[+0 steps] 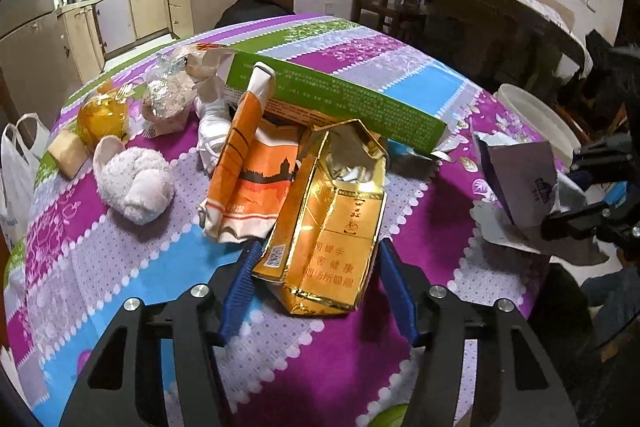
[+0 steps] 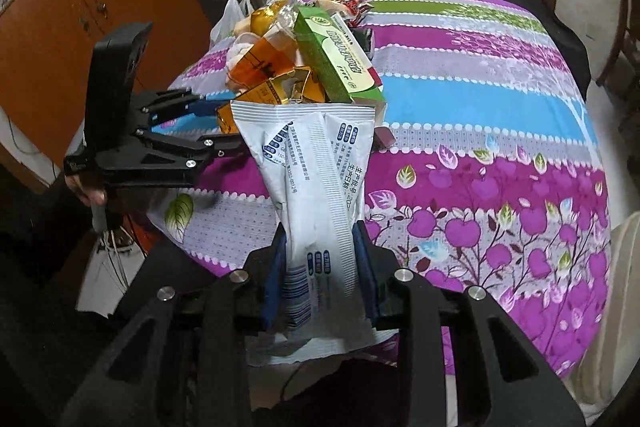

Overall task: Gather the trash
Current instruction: 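Lift both held items and carry them over the white bucket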

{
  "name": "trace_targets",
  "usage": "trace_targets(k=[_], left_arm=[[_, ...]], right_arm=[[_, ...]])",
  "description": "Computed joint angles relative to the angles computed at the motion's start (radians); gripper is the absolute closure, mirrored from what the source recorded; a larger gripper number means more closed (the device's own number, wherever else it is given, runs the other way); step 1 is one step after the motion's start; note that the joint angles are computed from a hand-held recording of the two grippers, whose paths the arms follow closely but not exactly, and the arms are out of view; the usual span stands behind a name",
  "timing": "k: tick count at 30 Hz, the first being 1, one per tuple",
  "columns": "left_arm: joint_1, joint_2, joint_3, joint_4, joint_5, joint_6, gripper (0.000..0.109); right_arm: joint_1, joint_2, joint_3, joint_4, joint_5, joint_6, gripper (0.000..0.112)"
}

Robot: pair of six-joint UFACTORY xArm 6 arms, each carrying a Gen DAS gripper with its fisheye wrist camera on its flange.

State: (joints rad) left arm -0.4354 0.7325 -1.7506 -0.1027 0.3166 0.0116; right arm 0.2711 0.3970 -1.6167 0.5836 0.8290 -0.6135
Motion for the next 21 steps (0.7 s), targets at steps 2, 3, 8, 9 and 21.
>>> trace_targets(k=[2, 3, 8, 9, 21], left_arm=[[-0.003, -0.034, 0.060, -0.008, -0.036, -0.016, 0.052], [-0.005, -0.053, 0.095, -0.014, -0.058, -0.027, 0.053], [-0.006, -0.145, 0.249, 0.023, -0.132, -0.147, 0.059], [-0.004, -0.162, 0.273, 0.054, -0.144, -0.193, 0.059], [0.026, -0.320, 0.435, 0.580, -0.203, -0.762, 0.062]], right_arm=[[0.001, -0.009, 0.021, 0.017, -0.017, 0.004, 0.082], [0.002, -0.017, 0.037, 0.026, -0.029, 0.006, 0.082], [0.007, -0.041, 0.077, 0.081, -0.063, 0.002, 0.082], [0.009, -0.045, 0.083, 0.088, -0.069, 0.000, 0.082], [0.026, -0.087, 0.130, 0.140, -0.117, -0.007, 0.083]])
